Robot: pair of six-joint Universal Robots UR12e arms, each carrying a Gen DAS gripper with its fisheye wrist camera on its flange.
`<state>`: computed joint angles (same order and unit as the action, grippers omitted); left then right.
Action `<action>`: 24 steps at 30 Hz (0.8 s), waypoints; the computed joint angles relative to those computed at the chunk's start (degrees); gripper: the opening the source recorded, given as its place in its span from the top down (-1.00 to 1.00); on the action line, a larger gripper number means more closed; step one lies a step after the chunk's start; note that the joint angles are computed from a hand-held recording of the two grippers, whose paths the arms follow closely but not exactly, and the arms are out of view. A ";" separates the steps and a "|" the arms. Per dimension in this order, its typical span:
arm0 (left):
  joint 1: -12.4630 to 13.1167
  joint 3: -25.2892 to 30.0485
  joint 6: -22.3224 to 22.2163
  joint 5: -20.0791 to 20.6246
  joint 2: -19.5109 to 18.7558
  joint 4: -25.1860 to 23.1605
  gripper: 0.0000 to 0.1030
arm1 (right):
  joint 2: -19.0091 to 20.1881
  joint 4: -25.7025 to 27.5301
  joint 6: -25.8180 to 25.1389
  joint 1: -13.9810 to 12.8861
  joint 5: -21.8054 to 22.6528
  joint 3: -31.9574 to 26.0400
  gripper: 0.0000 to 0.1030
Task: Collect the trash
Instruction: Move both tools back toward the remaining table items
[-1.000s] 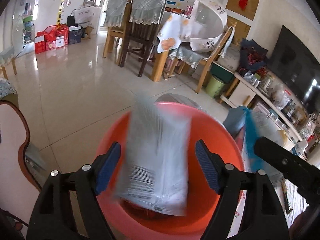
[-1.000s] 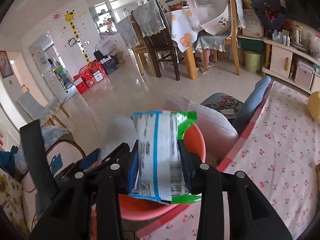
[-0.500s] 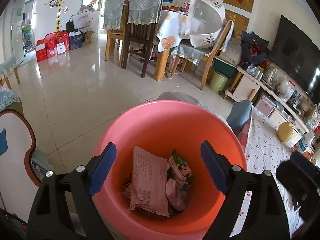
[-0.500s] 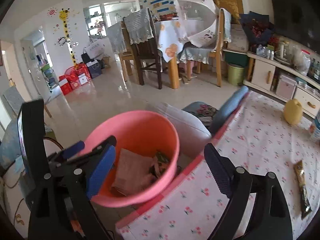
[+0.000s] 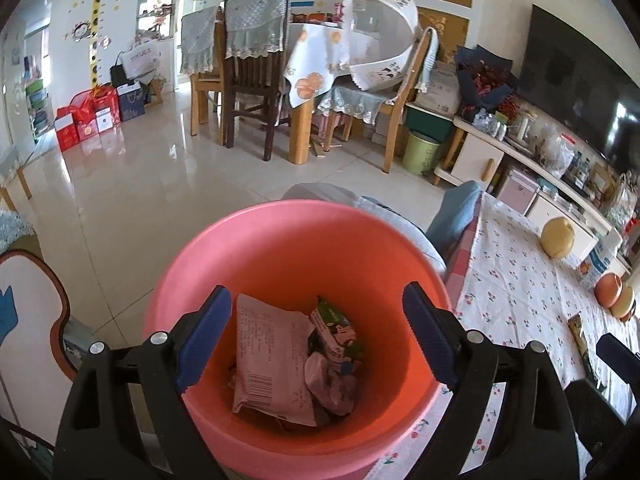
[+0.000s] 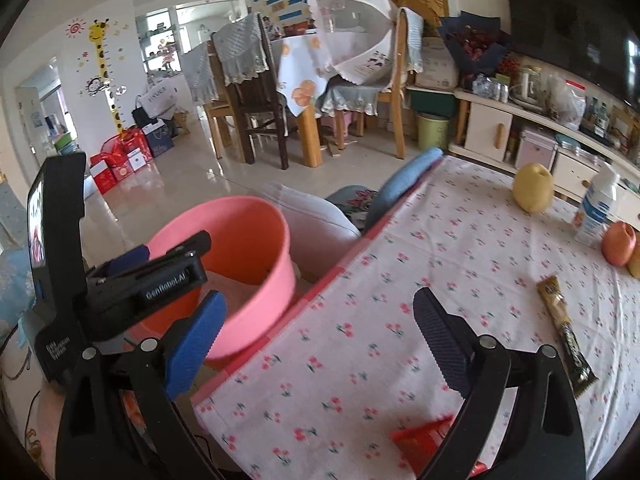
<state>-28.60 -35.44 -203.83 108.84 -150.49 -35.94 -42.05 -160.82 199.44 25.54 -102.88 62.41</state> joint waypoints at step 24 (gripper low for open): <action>-3.68 8.78 11.24 1.36 -4.11 -5.11 -0.72 | -8.07 -5.45 1.39 -0.09 -10.04 16.25 -0.82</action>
<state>-32.28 -26.66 -192.59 110.19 -154.60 -41.05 -50.12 -166.26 200.83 25.45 -112.92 78.66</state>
